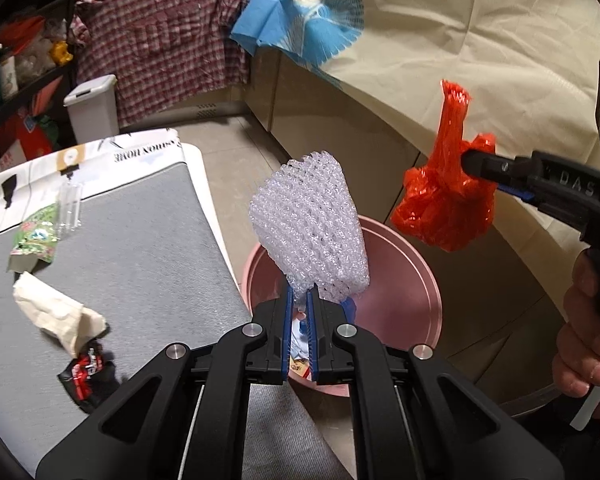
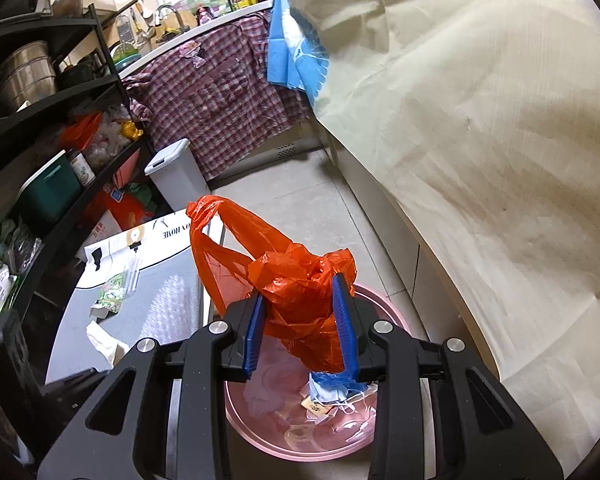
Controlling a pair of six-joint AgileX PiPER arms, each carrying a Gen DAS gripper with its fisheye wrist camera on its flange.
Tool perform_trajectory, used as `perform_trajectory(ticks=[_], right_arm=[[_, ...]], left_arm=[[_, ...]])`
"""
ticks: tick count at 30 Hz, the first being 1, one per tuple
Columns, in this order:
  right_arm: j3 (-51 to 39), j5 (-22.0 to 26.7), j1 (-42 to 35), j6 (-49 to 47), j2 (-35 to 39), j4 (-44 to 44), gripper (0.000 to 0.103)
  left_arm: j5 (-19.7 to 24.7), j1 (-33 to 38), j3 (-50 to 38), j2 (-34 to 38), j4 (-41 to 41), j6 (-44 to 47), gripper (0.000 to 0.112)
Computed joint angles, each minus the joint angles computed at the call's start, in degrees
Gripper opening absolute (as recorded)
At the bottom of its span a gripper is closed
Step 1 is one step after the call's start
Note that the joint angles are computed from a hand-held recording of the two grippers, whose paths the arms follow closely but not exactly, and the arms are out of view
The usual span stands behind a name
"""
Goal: Collect trash
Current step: 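Open both tools over the pink bin to drop the bubble wrap and orange bag, then move left tool to the green snack pouch while right tool reaches the black wrapper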
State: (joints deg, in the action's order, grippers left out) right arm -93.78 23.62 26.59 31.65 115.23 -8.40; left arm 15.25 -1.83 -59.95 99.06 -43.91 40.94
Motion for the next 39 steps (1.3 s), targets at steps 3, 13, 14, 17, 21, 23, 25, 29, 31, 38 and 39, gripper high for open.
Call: perform_trajectory(ticks=[3,13,14,17,21,23,25,29,31,38,39], right_arm=[[-1.2,0.4,-0.2,0.0,1.0,0.5,0.033],[-6.1,4.6,-0.3,1.2,4.9,0.1,0.058],[-6.3,4.9,-0.4,1.1,5.2,0.6,0.058],[-6.2,4.8,-0.3,0.9,5.1,0.2,0.058],[-5.1,3.9,0.1,1.0,4.3,-0.4,0.058],[-4.3,3.3,0.5,1.4,3.7,-1.0,0.058],[-3.3,2.6,0.7,1.7,3.0,-1.6,0.058],[-1.1,0.7,2.0,3.8,1.2,-3.6,0.057],[-0.5,-0.2,2.5,3.9,0.6,-3.7,0.056],[3.0,-5.8,6.3,8.2,-2.2,-6.1,0.033],[3.3,-6.3,6.9,9.2,-2.4,-6.8,0.031]], left_arm=[[-0.4,-0.4,-0.8,1.7,0.9,-0.8,0.006],[6.8,0.5,-5.0,5.8,0.5,-1.6,0.048],[7.0,0.6,-4.8,5.6,0.2,-1.1,0.048],[6.9,0.7,-3.6,4.6,-1.7,1.0,0.048],[6.1,0.8,-1.4,2.6,-3.4,3.1,0.048],[6.0,1.3,-0.7,1.5,-4.1,4.1,0.047],[6.0,2.3,0.7,-0.4,-5.2,5.6,0.045],[7.2,6.0,3.3,-5.0,-8.4,9.5,0.037],[8.2,8.3,4.2,-7.1,-9.1,10.8,0.035],[15.6,19.8,3.4,-12.9,-8.5,13.4,0.023],[16.4,21.1,3.0,-13.2,-8.1,13.7,0.022]])
